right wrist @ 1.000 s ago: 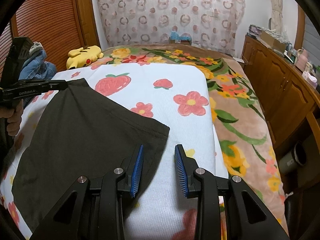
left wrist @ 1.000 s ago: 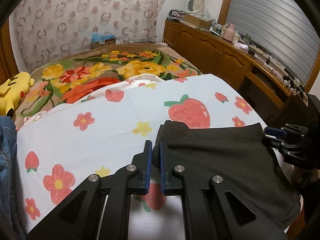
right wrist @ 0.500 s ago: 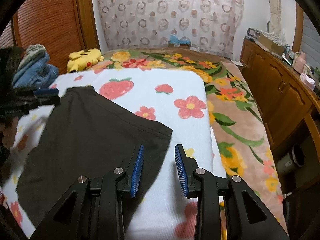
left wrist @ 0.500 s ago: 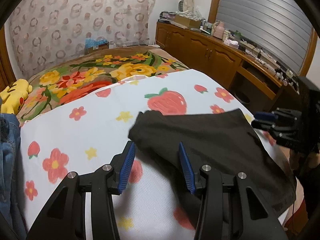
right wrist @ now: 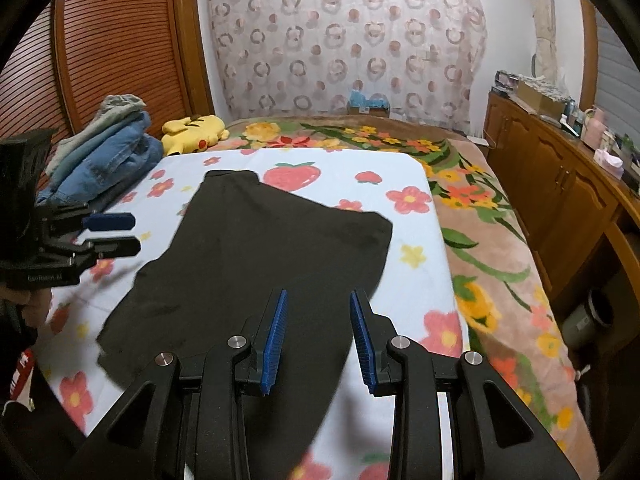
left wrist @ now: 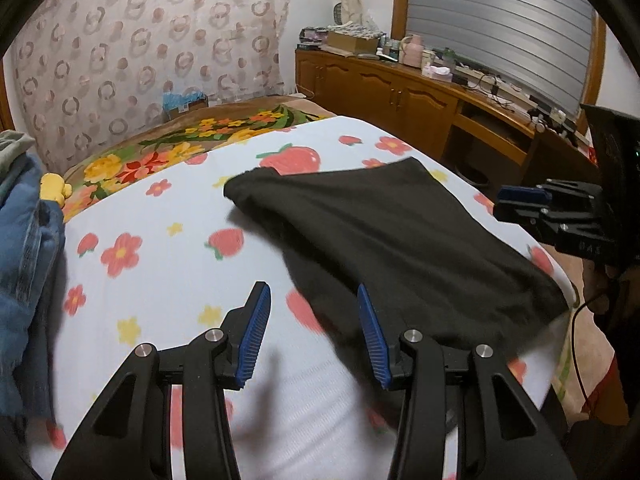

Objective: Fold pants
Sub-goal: 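Withdraw both open tools from the folded black garment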

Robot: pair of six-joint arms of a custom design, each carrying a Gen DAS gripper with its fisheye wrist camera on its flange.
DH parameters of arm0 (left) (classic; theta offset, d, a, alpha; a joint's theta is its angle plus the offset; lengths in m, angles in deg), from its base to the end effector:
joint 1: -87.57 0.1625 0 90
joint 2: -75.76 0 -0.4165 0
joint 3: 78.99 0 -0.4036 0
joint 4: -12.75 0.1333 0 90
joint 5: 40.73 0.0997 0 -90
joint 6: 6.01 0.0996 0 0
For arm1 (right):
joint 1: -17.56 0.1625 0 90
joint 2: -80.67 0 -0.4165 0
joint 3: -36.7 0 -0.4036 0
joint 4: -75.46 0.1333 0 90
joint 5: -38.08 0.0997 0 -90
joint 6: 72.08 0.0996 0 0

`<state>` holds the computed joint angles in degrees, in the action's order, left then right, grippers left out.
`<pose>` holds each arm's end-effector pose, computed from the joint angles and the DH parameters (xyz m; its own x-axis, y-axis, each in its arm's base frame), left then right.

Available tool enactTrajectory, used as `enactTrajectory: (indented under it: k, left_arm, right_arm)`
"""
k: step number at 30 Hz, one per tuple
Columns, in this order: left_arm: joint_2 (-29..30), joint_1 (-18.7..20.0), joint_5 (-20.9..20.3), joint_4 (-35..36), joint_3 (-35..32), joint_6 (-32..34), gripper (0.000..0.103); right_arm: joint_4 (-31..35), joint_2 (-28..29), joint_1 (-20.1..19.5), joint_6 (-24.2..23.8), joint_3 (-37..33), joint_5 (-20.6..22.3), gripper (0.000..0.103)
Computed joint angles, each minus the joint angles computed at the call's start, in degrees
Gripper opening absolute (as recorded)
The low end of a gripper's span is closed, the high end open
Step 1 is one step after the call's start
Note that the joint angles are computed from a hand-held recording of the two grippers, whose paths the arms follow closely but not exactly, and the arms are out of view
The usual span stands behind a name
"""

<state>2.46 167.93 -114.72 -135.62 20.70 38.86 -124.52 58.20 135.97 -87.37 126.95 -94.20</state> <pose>0.0553 -0.6347 0.3536 -0.5887 0.6020 -0.5394 0.7865 0.5807 -0.2103 0.3727 -0.5497 -0.0396 -0.7422 -0.1280 0.6579 -0.5683 0.6405 -0.5165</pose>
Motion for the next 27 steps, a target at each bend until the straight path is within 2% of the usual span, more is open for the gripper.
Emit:
enactTrajectory:
  k: [4,10,13,17,23,27]
  left_arm:
    - [-2.8,0.6,-0.9,-0.5,3.1,0.4,0.046]
    - [-6.0,1.2,-1.0,-1.5,7.4,0.7,0.046]
    - [-7.4,1.4,-1.1,-1.6,9.4,1.2,0.046]
    - [-8.2,1.7,-0.5,-1.7,11.3,1.9,0.046]
    - [-8.4,1.4,-0.2,-2.6,12.6,3.1,0.042]
    - [-7.3,1.3,0.6,-2.2,12.1,3.1,0.033]
  right_arm:
    - [-1.4,0.2,0.7,1.6,1.9,-0.2,0.036]
    - [-1.0,0.8,1.7,3.6,3.1,-0.7,0.039]
    - [-0.2,0.9,2.0,4.8,3.5,-1.0,0.044]
    - [0.6,0.9,2.3,5.8,3.9,-1.6,0.045]
    - [0.8,1.0,2.6,6.7,4.0,-2.1,0.045]
    - [1.2,1.5,2.5,7.6,4.0,-2.1,0.046]
